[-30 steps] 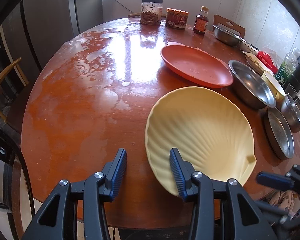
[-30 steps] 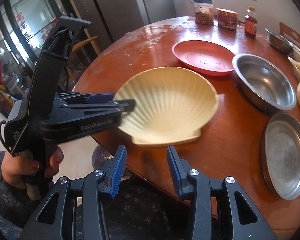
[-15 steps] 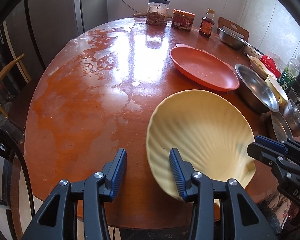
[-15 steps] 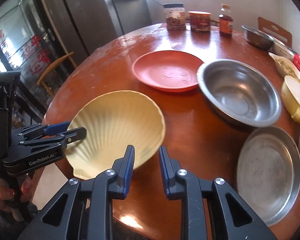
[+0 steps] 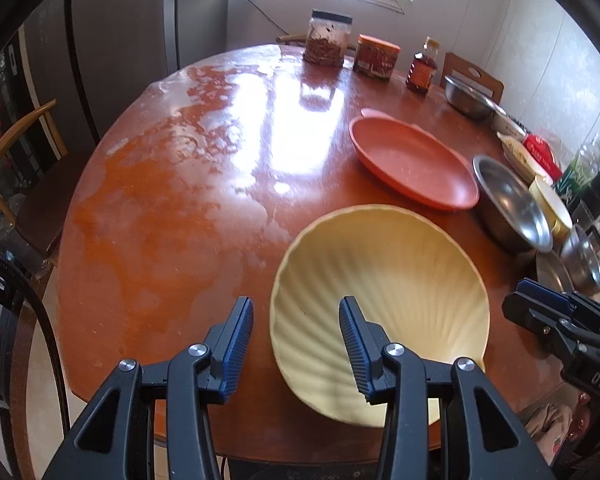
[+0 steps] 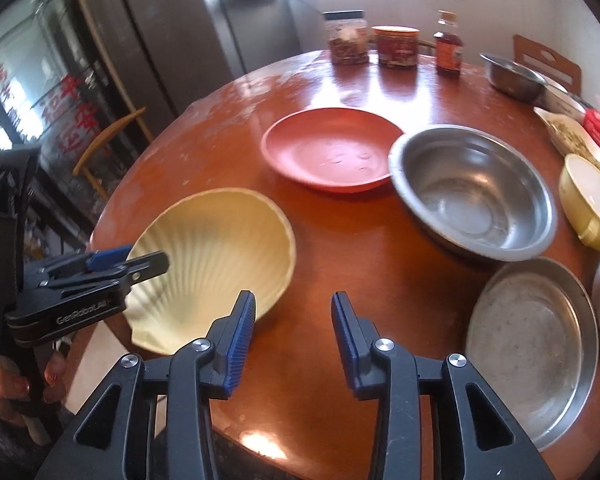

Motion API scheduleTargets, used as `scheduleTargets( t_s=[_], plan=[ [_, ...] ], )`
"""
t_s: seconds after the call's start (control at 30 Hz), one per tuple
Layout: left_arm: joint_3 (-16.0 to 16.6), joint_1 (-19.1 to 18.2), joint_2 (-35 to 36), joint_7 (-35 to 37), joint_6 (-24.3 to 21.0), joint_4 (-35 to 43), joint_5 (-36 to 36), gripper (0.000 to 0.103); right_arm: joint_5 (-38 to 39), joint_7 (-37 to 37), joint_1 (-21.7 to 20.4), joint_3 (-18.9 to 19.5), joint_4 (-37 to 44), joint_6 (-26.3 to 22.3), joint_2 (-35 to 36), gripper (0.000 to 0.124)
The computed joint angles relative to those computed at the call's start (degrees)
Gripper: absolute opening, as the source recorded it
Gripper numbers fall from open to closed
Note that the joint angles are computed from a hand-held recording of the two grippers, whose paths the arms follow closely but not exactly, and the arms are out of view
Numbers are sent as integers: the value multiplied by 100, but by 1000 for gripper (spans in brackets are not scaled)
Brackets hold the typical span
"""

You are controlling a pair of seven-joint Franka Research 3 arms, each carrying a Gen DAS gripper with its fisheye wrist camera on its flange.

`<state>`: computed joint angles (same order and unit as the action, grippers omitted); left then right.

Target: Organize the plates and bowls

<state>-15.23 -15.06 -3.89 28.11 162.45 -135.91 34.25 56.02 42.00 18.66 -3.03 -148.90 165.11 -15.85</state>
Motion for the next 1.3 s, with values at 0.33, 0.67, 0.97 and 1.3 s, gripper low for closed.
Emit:
scheduleTargets(
  t_s=[0.33, 0.67, 0.97, 1.3],
  plan=[
    [21, -21, 255, 268, -584, 728, 205, 47, 670, 62, -159, -12, 556, -268, 427, 61],
    [130, -115, 1154, 1279, -798, 1877, -430, 60, 962, 249, -250, 279, 1082, 236, 1023, 70],
    [105, -39, 2481, 2891, -1203, 3556, -1410, 61, 933, 485, -388, 479, 1468, 320, 1433, 70],
    [144, -143, 3543, 3818, -2068, 4925, -2020, 43, 1377, 0, -464, 573, 1678, 375, 1592, 70]
  ],
)
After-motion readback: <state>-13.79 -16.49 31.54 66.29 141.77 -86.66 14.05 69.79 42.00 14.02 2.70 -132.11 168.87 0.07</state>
